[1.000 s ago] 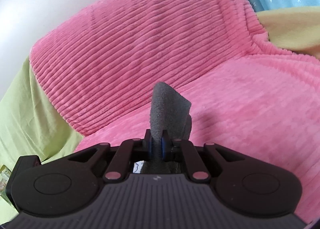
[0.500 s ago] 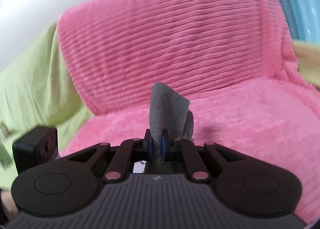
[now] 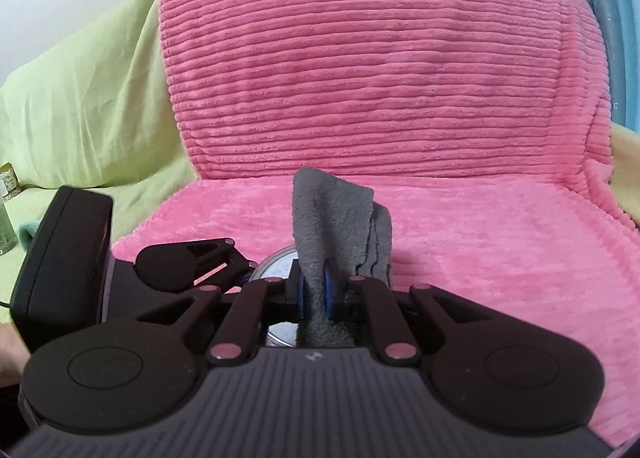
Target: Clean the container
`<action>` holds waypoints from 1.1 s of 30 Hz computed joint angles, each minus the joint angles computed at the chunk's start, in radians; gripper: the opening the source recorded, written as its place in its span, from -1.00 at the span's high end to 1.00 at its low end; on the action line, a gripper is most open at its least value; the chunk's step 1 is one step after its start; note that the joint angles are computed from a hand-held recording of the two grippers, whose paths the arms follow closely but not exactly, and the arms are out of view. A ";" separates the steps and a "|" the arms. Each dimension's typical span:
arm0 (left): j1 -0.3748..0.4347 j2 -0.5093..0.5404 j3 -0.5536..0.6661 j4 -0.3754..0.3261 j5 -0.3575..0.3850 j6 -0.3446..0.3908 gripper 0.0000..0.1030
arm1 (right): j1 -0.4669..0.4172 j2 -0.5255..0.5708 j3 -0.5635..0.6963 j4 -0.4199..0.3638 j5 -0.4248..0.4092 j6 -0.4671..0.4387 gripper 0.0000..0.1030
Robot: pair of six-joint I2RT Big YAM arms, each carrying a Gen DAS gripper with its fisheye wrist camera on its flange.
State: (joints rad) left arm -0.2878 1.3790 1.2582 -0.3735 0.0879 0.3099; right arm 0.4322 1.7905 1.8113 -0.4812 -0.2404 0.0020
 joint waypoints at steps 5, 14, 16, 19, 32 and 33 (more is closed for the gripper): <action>0.020 0.024 0.026 0.028 -0.019 0.077 -0.65 | -0.018 0.002 -0.015 0.046 -0.005 0.086 0.84; 0.111 0.102 0.116 0.026 0.059 0.170 -0.66 | -0.059 0.012 -0.028 0.066 0.039 0.334 0.85; 0.133 0.125 0.147 0.013 0.082 0.172 -0.66 | -0.067 0.012 -0.034 0.068 0.056 0.380 0.85; 0.161 0.166 0.208 -0.018 0.117 0.167 -0.66 | -0.074 0.005 -0.060 0.090 0.070 0.437 0.85; 0.271 0.407 0.590 -0.280 0.290 0.035 -0.66 | -0.081 -0.025 -0.118 0.217 -0.009 0.441 0.85; 0.272 0.424 0.612 -0.289 0.286 0.046 -0.66 | -0.077 -0.021 -0.110 0.202 -0.027 0.414 0.85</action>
State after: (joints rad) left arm -0.0154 1.8032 1.8701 -0.6626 0.3736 0.3562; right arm 0.3553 1.7699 1.7017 -0.2788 -0.2672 0.4161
